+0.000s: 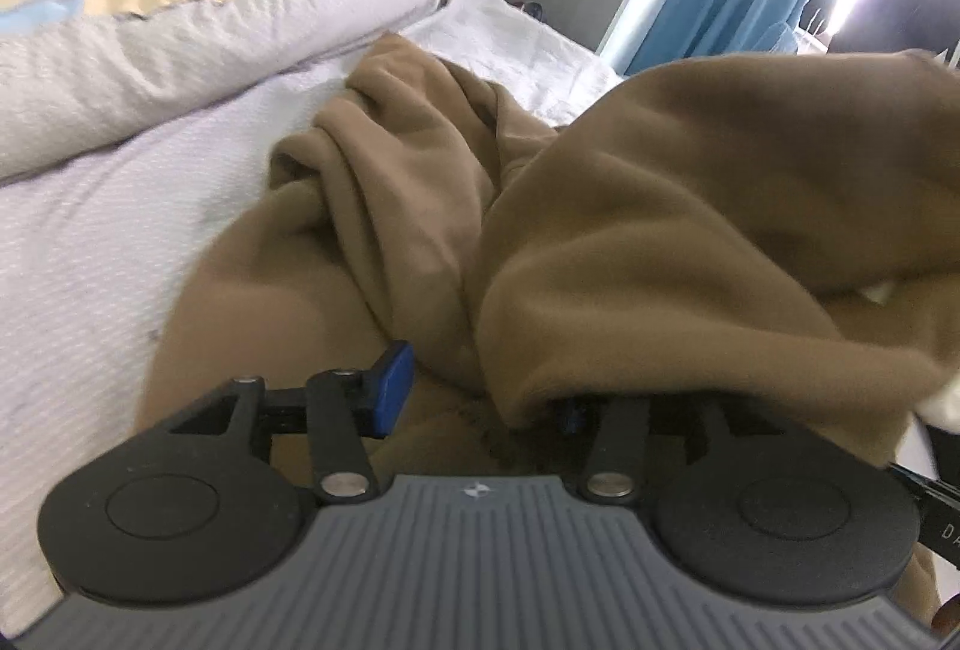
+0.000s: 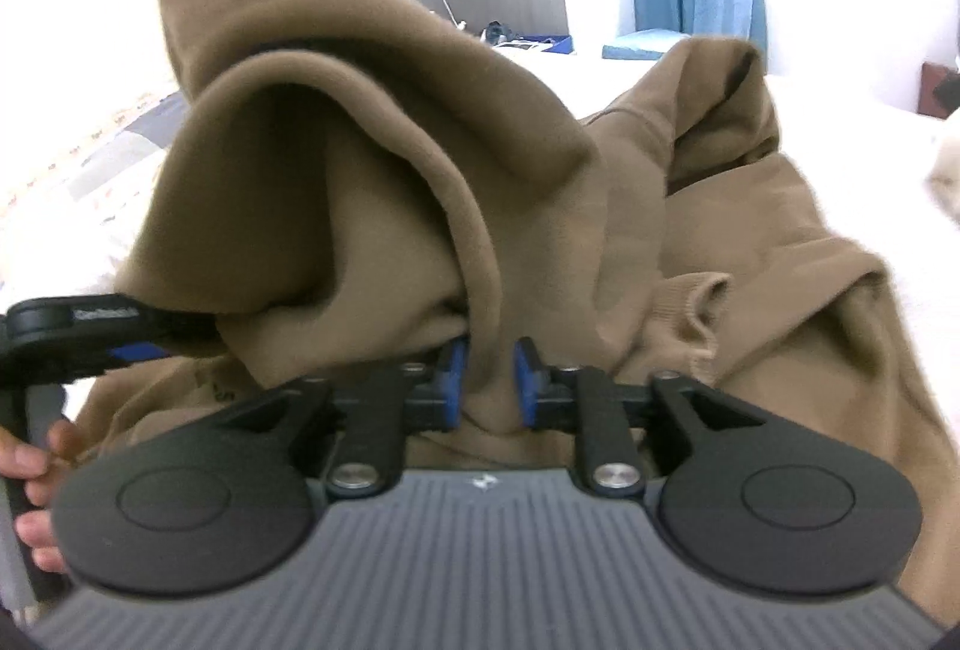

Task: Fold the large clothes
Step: 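Lift the hem with both grippers and fold it toward the hood, then open both grippers and lay the folded hem flat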

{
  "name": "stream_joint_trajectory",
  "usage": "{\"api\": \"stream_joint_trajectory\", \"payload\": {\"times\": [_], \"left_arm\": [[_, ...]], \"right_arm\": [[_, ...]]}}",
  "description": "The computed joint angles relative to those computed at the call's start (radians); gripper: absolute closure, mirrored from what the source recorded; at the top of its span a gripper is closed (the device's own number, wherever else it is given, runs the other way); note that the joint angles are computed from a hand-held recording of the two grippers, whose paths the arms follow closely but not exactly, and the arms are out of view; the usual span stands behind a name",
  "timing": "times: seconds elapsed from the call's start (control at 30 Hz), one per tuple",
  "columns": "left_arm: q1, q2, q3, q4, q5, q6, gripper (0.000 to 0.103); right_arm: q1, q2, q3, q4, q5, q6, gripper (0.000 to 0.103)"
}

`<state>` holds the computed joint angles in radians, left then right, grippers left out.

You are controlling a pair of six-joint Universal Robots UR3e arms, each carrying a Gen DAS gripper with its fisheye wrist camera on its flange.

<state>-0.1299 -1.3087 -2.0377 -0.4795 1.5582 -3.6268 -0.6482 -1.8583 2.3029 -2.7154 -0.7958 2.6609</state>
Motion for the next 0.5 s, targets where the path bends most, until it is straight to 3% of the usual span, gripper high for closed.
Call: {"api": "stream_joint_trajectory", "payload": {"times": [0.07, 0.1, 0.2, 0.37, 0.5], "left_arm": [[0.012, 0.066, -0.005, -0.063, -0.019, -0.013, 0.049], [0.015, 0.100, -0.015, -0.077, -0.027, -0.015, 0.048], [-0.016, 0.167, 0.002, -0.156, 0.012, -0.026, 0.047], [-0.065, 0.268, -0.017, -0.176, 0.046, -0.059, 0.047], [-0.120, 0.282, -0.003, -0.131, 0.094, -0.052, 0.046]], "right_arm": [[-0.067, -0.087, -0.008, 0.174, 0.051, -0.073, 0.036], [-0.115, -0.135, -0.007, 0.273, 0.099, -0.121, 0.032], [-0.238, -0.268, -0.040, 0.587, 0.190, -0.253, 0.030], [-0.431, -0.406, -0.156, 1.168, 0.344, -0.562, 0.030], [-0.484, -0.421, -0.217, 1.369, 0.413, -0.697, 0.030]]}}
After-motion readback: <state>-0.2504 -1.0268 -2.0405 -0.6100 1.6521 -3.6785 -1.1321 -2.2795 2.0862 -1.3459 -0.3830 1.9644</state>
